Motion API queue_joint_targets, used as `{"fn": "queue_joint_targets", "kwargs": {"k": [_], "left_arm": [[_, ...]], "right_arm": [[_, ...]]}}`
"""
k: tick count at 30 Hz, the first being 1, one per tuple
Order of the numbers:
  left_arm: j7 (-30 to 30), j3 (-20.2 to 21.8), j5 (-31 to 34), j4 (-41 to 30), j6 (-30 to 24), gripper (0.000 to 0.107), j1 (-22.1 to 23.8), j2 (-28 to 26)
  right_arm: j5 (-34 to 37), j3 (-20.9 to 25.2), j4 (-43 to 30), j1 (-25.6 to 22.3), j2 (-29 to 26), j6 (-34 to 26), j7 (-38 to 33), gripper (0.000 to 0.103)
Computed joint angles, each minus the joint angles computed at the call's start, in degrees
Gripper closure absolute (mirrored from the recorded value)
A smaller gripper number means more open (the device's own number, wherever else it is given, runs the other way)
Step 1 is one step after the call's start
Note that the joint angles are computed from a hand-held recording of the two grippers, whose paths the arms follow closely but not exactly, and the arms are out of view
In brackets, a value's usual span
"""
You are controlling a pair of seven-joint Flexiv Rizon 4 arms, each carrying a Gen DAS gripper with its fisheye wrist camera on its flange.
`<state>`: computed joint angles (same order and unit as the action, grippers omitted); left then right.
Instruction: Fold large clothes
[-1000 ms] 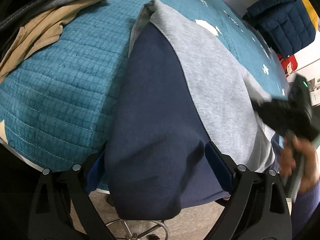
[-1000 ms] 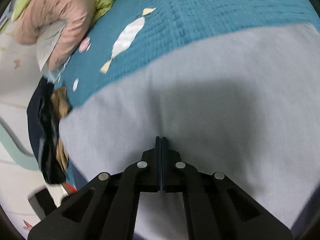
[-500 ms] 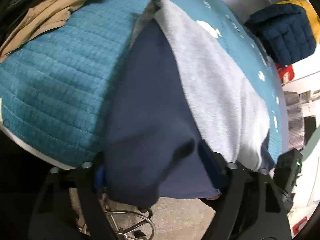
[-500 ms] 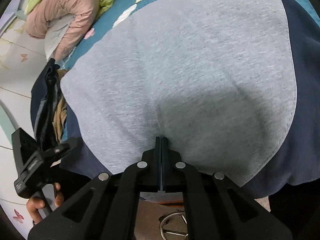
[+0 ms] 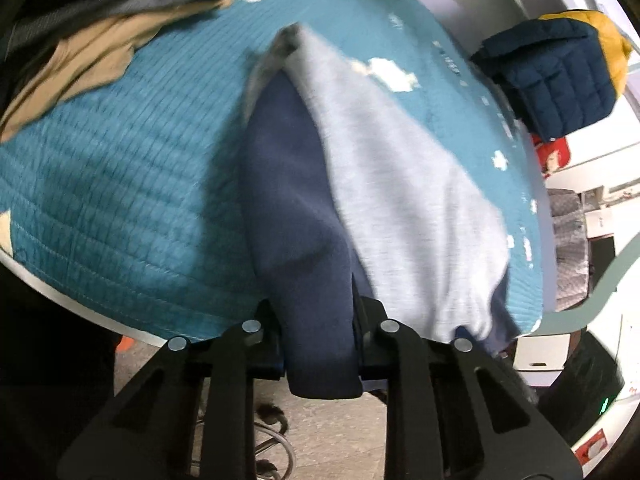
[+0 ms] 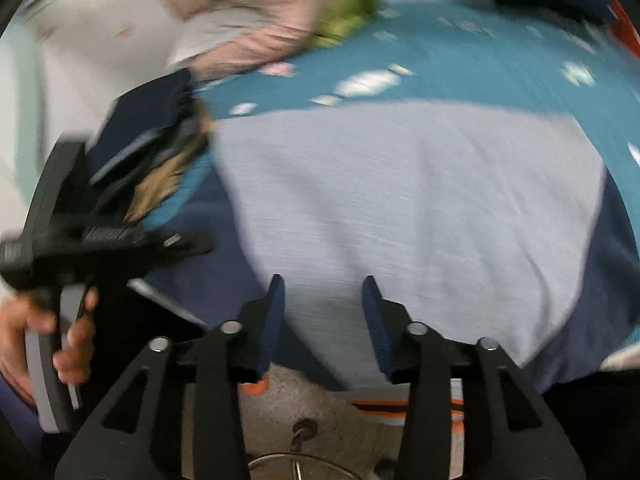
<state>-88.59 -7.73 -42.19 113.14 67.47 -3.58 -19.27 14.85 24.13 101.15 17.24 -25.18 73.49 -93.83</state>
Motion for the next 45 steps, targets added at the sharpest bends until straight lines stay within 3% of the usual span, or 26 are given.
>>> {"fn": "queue_joint_targets", "kwargs": {"k": [3,5,8,10,11,12,15,18,19,22,26,28,30,31,33,36,37,43,45], "left_arm": [[1.7,-1.3,-2.4,-0.8,-0.7,0.085,0.4,0.8],[3.0,-1.7,-4.4,-1.7,-2.0,0.085,0.6,1.0],[3.9,-1.6,-6.0,-2.8,-3.4,0.085,0.3,0.9],[3.5,-1.0,-5.2,-3.8,-4.3,0.085,-0.1,0.7],[3.4,-0.9,-4.9,-4.3,-4.5,0.085,-0.3,0.5],[2.9,-0.7,-4.1,-5.1,-5.0,0.085,-0.6,0.2],[-0.1,0.1,0.1,-8.6,-6.1,0.084,-1.8,-1.7],[0.8,-1.1,1.1,-10.5,-5.0,0.075,-2.1,-2.2],[3.4,-2.4,0.0,-10.6,-3.6,0.065,-2.0,-1.8],[9.6,-4.6,-1.3,-12.0,0.6,0.059,-2.9,-1.3],[15.5,-7.8,-3.9,-13.1,8.2,0.050,-4.3,-1.7],[16.1,-8.6,-4.9,-13.6,12.3,0.039,-5.2,-2.5],[9.7,-4.1,1.1,-16.0,11.3,0.033,-8.1,-4.4],[4.2,-0.1,7.1,-18.6,7.1,0.033,-10.1,-5.9],[-1.5,3.3,13.6,-22.2,1.6,0.033,-11.7,-8.8],[-7.2,4.6,19.8,-27.1,-6.3,0.033,-12.5,-13.0],[-7.3,3.5,20.1,-27.3,-7.6,0.033,-11.7,-13.8],[-12.8,2.0,21.8,-27.3,-11.9,0.033,-10.6,-17.0],[-13.8,2.4,23.3,-27.5,-12.4,0.024,-10.7,-17.3]], "right_arm": [[0.9,3.1,0.0,0.1,-0.3,2.0,-4.5,0.052],[-0.4,2.5,0.1,1.6,-0.6,2.5,-4.9,0.048],[-4.1,-0.8,-0.2,5.4,-1.9,4.3,-1.8,0.047],[-8.4,-5.9,0.2,9.4,-2.7,7.1,3.6,0.047],[-9.8,-7.0,-0.1,10.1,-3.2,7.4,5.3,0.052],[-10.6,-7.2,-0.8,9.9,-3.9,7.1,6.5,0.068],[-10.5,-4.4,-3.1,6.5,-5.8,6.4,8.3,0.094],[-5.3,2.4,-5.3,-0.6,-6.9,6.3,7.9,0.094],[-3.4,4.4,-5.7,-2.8,-7.1,6.1,7.5,0.095],[4.8,11.4,-7.1,-10.8,-7.4,6.8,5.3,0.095],[14.6,16.9,-7.4,-18.4,-6.5,9.3,2.1,0.095],[19.0,17.9,-6.6,-21.7,-5.4,11.4,1.5,0.095],[21.3,16.0,-5.2,-22.4,-3.6,11.9,3.4,0.094],[21.7,13.2,-3.7,-21.3,-2.3,12.9,5.7,0.094],[22.1,9.7,-1.9,-20.5,-1.2,12.2,9.6,0.094],[19.8,1.7,0.3,-16.5,-1.7,9.5,19.4,0.094],[19.5,1.0,0.8,-16.3,-1.8,8.7,21.1,0.094],[19.3,2.0,2.5,-18.5,-1.1,6.4,20.6,0.092],[19.9,1.7,2.0,-19.0,-0.6,3.8,21.3,0.085]]}}
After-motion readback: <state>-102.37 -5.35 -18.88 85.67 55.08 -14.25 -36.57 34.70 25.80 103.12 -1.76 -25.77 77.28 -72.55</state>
